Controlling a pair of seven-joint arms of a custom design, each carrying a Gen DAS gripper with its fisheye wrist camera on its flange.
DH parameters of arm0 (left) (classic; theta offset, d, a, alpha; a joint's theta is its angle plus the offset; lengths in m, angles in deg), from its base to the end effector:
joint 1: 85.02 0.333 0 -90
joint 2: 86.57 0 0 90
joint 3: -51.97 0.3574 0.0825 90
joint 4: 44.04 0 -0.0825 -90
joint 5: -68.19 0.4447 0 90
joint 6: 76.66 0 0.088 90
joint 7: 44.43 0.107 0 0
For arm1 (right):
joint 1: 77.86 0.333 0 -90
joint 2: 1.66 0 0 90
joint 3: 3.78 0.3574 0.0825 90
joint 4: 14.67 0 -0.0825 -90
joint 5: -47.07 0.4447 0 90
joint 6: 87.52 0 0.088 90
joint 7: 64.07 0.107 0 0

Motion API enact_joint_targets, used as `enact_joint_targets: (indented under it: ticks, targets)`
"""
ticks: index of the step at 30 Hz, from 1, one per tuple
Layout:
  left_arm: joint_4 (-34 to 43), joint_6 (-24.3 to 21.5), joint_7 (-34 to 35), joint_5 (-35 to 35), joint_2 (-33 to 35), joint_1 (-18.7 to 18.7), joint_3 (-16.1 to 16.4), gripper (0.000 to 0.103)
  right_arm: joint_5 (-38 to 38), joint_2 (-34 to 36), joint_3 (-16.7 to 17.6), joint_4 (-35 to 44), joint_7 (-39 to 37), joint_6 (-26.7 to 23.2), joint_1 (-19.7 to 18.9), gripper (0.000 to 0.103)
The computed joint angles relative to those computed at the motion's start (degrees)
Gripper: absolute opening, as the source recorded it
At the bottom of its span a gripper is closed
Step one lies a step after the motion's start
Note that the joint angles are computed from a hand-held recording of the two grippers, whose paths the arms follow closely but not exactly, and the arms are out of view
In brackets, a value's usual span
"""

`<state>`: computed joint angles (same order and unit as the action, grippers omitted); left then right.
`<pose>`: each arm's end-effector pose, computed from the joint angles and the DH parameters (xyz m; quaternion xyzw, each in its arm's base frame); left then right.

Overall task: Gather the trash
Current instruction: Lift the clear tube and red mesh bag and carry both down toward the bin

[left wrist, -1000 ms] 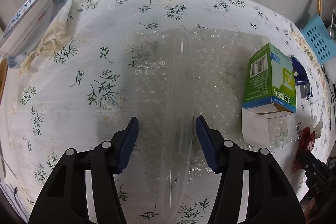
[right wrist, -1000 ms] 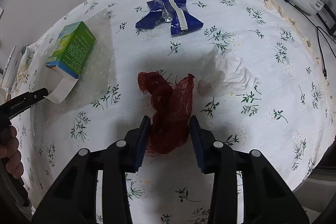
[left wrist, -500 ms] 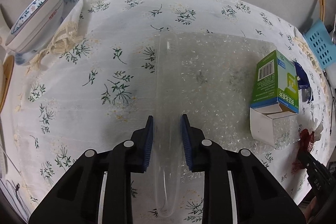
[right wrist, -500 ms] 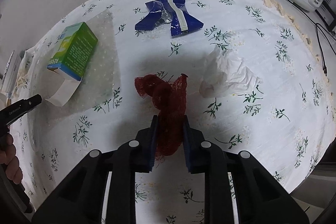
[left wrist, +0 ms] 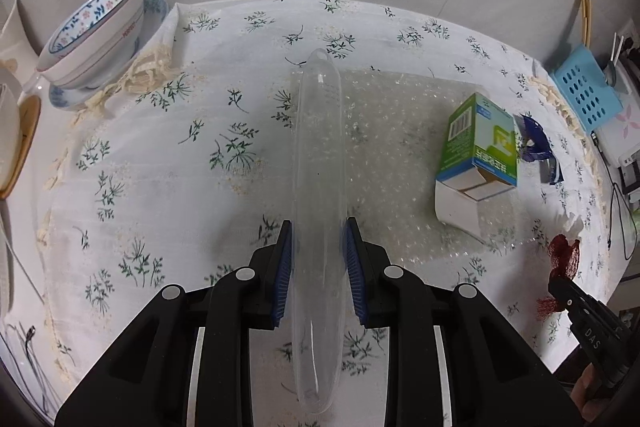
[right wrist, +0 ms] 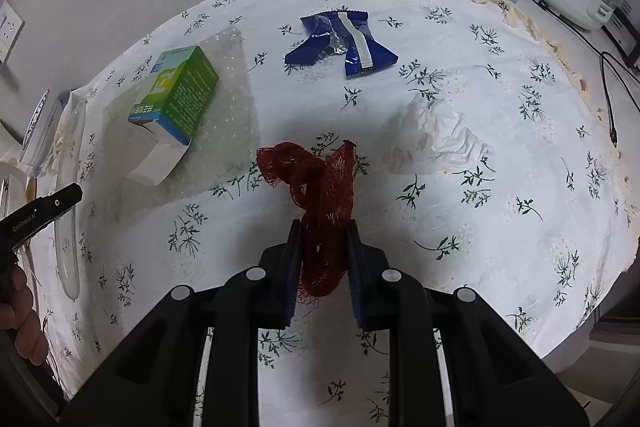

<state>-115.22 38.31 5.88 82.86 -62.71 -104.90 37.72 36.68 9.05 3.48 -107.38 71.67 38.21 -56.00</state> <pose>0.6832 -0.3921 0.6071 -0.7175 0.6691 -0.1653 0.1008 0.6366 0.3388 0.5817 -0.6117 0.7637 -0.0960 0.1827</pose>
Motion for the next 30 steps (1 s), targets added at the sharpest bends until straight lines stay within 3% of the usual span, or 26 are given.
enact_joint_targets:
  ticks: [30]
  targets:
    - [-10.1,0.1,-5.3,-0.7,-12.9,-2.1,-2.3,0.025,-1.3,-16.9,0.5,-12.4,-2.6,1.8,1.7,0.02]
